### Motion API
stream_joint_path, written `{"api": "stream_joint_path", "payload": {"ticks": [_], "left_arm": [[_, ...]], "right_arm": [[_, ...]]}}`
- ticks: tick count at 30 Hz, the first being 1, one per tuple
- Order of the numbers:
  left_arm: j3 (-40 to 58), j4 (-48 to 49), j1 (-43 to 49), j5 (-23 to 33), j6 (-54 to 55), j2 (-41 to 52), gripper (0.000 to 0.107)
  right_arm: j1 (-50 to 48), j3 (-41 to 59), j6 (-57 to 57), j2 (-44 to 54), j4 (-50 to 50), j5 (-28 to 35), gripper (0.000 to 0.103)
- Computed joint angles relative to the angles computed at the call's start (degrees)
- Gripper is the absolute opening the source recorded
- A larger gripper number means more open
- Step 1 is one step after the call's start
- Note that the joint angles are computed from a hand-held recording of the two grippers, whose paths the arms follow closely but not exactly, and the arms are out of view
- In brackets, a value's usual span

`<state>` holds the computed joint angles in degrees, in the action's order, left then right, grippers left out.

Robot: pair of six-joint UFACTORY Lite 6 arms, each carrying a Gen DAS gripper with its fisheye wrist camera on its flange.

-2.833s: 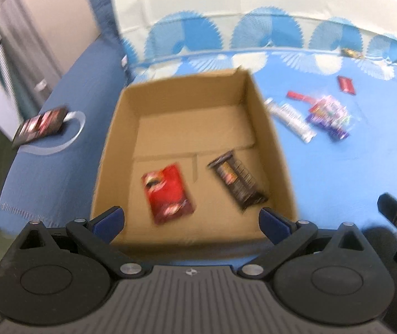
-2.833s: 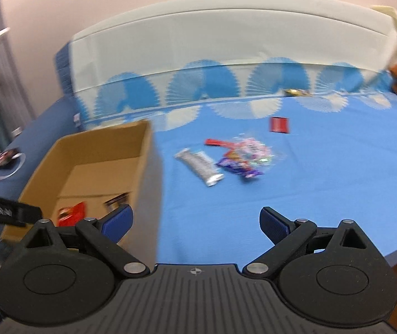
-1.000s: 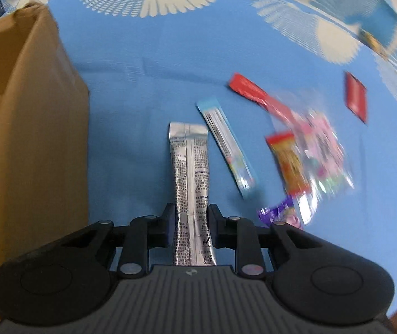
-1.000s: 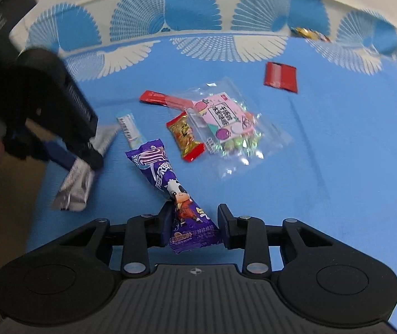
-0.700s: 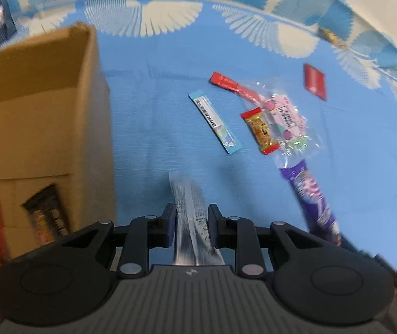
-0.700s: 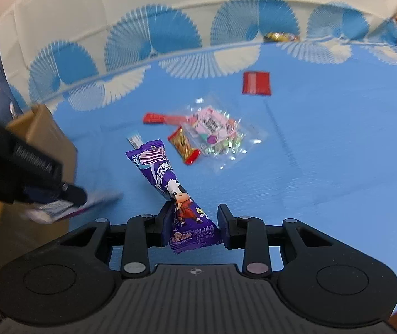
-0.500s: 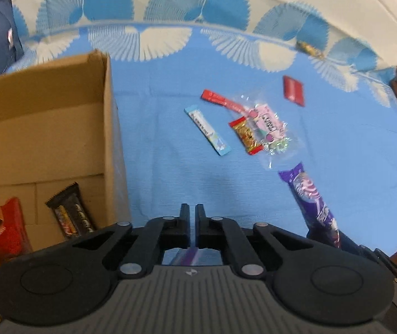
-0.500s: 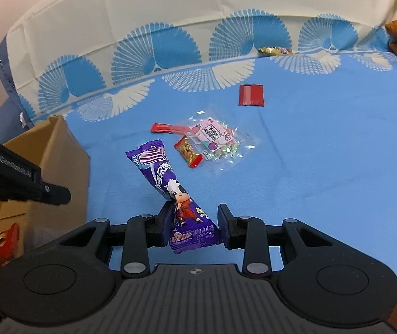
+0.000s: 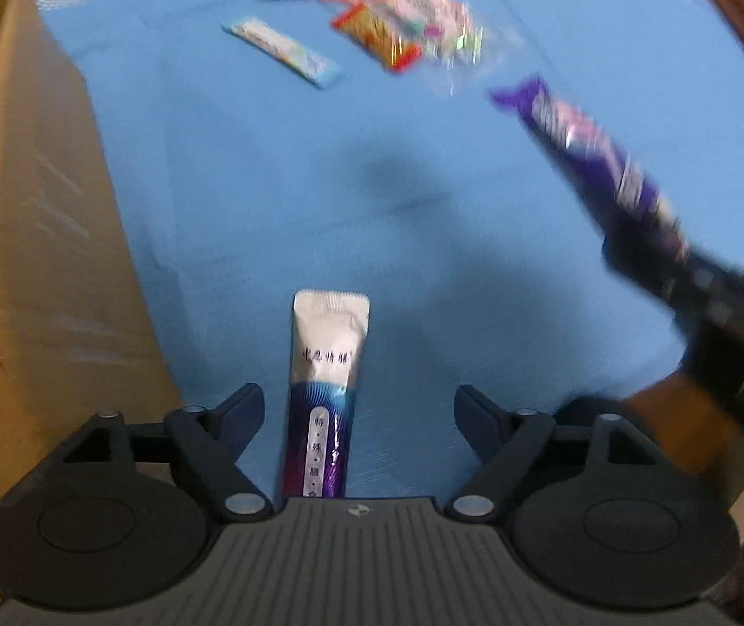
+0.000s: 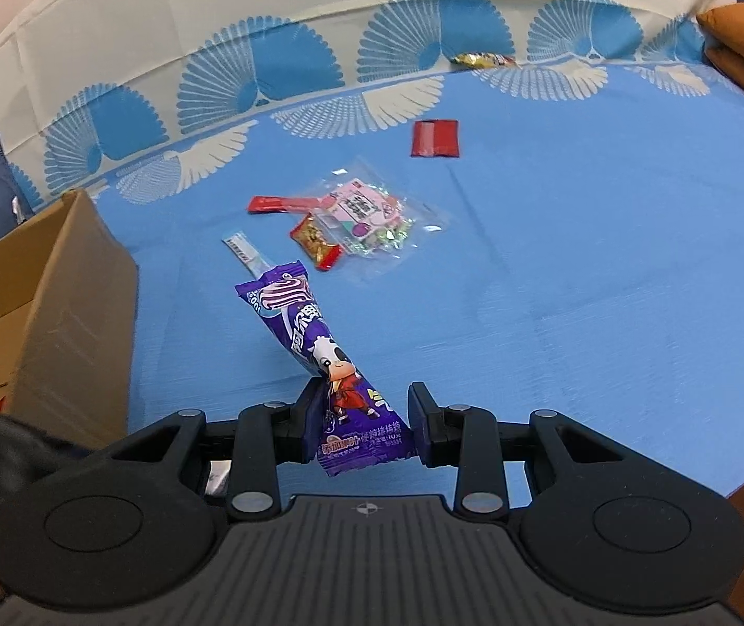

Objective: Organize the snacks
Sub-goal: 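Carry the white packet with the left tool while the right tool carries the purple lollipop toward the box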

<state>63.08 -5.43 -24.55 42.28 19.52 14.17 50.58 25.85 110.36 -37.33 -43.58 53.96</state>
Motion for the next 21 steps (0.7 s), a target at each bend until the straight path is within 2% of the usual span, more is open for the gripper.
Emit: {"api": "stream_joint_path", "payload": {"ticks": [5,6,8,9,10,11,12,15,21], "left_arm": [[4.0,9.5,-3.9,-0.7,-10.1,11.0,0.084],[3.9,9.9,-4.4,-1.7,-11.0,11.3,0.088],[4.1,9.7,-4.6,-2.1,-12.0,11.5,0.088],[3.7,9.0,-4.2,-2.7,-11.5,10.9,0.079],[2.9,8.7,-3.9,-3.6,-10.6,9.6,0.05],[1.5,8.3,-3.5,-4.1,-9.2,7.3,0.029],[1.3,6.2,-2.4,-3.2,-6.8,6.0,0.025],[-1.7,6.5,-1.1,-3.3,-7.0,-0.6,0.024],[-7.2,1.4,3.1,1.8,0.6,-20.9,0.024]], "right_arm": [[-5.4,-3.7,-1.0,-1.7,1.6,-4.9,0.036],[-5.6,-4.2,-0.9,-2.3,1.9,-5.0,0.036],[-5.1,-4.6,-0.6,-2.8,2.2,-4.5,0.036],[-4.8,-4.8,-0.6,-3.1,2.4,-4.2,0.036],[-4.8,-4.8,-0.6,-3.2,2.6,-4.1,0.036],[-4.6,-4.8,-0.6,-3.5,2.7,-3.7,0.036],[-4.2,-4.6,-0.4,-3.5,2.7,-3.2,0.037],[-2.1,-3.0,0.6,-3.4,2.1,-0.4,0.036],[9.7,2.9,6.3,-4.1,0.7,13.3,0.036]]}}
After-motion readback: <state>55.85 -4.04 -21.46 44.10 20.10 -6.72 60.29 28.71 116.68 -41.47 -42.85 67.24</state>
